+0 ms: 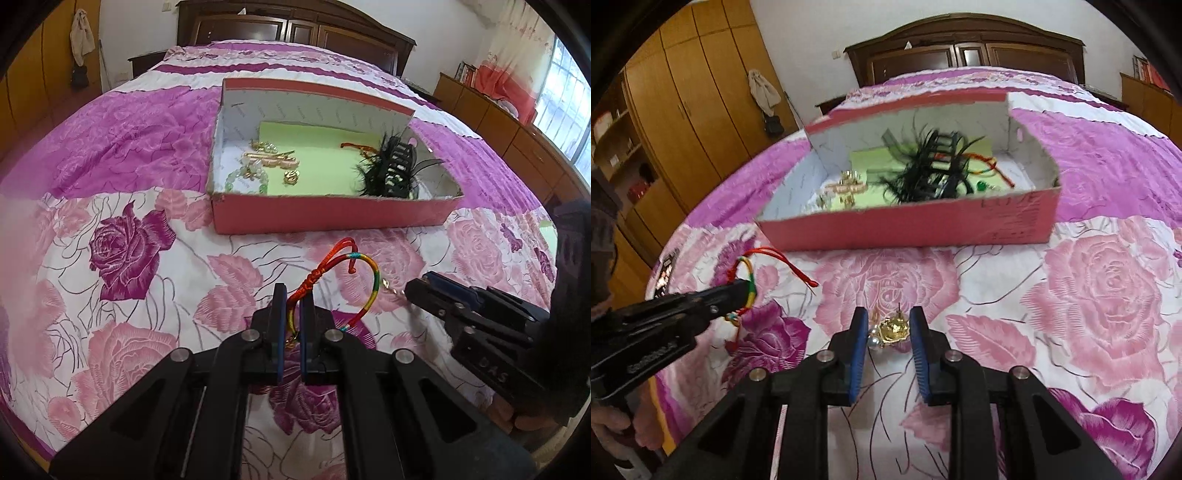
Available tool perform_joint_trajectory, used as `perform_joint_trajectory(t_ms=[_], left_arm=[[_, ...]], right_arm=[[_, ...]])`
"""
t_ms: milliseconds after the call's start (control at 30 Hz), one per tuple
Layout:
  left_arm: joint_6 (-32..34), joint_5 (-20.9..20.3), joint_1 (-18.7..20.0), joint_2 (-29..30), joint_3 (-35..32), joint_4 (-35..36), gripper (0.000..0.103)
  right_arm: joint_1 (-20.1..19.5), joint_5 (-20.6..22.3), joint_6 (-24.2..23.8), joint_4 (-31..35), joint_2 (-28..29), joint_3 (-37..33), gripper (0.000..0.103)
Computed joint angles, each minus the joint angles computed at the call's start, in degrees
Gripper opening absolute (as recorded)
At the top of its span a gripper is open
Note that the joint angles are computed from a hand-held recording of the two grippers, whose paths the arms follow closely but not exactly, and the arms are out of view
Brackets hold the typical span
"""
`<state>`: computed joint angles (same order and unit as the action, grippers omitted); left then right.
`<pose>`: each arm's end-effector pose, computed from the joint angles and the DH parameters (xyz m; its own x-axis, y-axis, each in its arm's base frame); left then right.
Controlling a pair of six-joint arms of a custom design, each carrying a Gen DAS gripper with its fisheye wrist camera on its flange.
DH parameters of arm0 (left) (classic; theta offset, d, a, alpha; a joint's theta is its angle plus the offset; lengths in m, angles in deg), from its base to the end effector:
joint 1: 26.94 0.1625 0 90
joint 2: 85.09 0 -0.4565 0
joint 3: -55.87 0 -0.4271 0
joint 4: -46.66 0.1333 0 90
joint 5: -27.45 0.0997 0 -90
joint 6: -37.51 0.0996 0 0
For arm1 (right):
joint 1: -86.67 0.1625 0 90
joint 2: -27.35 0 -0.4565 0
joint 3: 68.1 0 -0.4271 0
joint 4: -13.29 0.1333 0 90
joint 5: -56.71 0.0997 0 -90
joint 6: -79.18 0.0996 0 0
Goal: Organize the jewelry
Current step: 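Grasp the rainbow string bracelet with the left gripper while the right grasps the gold pearl earring, then carry the rainbow bracelet and pearl earring into the pink box and release both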
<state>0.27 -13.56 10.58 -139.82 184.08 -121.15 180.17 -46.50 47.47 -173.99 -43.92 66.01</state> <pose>-0.2612 -0.4634 0.0681 -0.8327 0.0192 -0.5533 0.3604 0.7774 -0.5155 0.1396 -0.4710 0.1912 -0.8069 -0.3735 0.4576 -0.5577 0.7369 -0.3821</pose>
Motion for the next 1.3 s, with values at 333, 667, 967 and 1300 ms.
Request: perform_joint_trajectory(t_ms=[333, 667, 967, 1300], left_arm=[[3.4, 0.8, -1.0, 0.7, -1.0, -4.0, 0.0], [8.0, 3.1, -0.4, 2.1, -3.3, -8.3, 0.0], [15.4, 5.4, 1.5, 5.4, -7.2, -16.2, 0.0], [20.8, 6.0, 4.7, 9.3, -12.4, -19.1, 0.0]], right_arm=[[0.1, 3.6, -0.8, -2.2, -4.6, 1.6, 0.025], [0.5, 4.8, -2.5, -5.0, -3.6, -0.4, 0.025], [0.0, 6.5, -3.2, -9.2, -0.7, -4.1, 0.025], [-0.6, 2.6, -4.3, -10.9, 5.0, -10.9, 0.025]])
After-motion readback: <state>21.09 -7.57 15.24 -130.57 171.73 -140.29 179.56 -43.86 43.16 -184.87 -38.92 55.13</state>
